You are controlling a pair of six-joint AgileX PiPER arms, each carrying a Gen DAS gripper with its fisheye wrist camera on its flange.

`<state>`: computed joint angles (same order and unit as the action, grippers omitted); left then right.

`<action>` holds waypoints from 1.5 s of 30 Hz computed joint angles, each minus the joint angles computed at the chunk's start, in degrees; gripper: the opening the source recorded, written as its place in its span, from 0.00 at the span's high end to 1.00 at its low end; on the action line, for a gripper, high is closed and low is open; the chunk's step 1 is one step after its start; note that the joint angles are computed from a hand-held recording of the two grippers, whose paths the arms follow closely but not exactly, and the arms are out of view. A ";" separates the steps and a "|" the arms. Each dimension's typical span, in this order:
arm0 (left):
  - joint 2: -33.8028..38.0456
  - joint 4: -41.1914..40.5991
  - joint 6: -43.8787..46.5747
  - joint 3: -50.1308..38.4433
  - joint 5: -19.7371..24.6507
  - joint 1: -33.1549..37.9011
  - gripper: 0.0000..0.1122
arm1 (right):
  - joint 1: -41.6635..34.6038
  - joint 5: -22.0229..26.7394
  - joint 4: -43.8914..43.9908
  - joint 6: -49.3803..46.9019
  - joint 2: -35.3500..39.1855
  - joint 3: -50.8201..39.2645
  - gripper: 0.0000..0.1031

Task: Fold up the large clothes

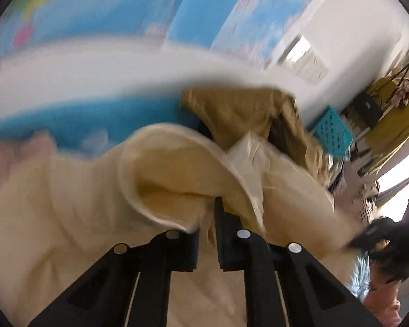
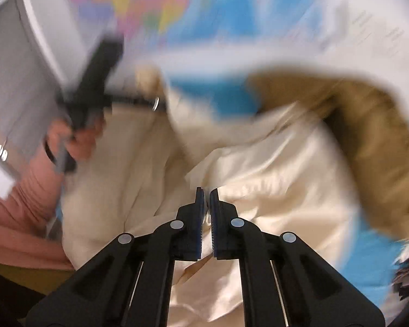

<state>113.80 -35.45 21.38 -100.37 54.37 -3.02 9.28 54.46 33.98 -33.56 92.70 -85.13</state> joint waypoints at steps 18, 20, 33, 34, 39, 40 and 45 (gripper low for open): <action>2.62 2.15 1.36 -3.54 -2.89 4.97 0.33 | -28.94 -8.77 -10.99 15.14 17.24 -6.70 0.57; -3.64 1.68 6.65 4.66 -7.60 5.58 0.28 | -24.38 -14.51 -5.72 5.16 9.94 -0.45 0.39; -3.84 14.61 -0.38 8.91 -13.35 5.30 0.27 | 17.31 -21.56 -36.87 10.85 24.98 -15.71 0.50; -3.31 15.16 -0.87 8.58 -13.29 5.52 0.27 | 17.92 -19.62 -39.48 13.01 27.23 -18.93 0.57; -3.38 13.09 1.48 9.09 -13.34 7.35 0.27 | 12.60 -6.64 -23.67 7.56 34.47 -35.82 0.97; -3.73 13.02 1.90 9.59 -13.97 7.56 0.27 | 10.65 -5.74 -18.46 5.09 34.11 -36.66 0.97; -5.07 9.47 5.41 10.85 -14.35 12.13 0.26 | 0.46 5.78 -4.16 14.06 42.39 -58.08 0.97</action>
<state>108.73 -25.97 26.80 -89.52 40.02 9.11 9.74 60.24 29.81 -19.49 135.09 -143.22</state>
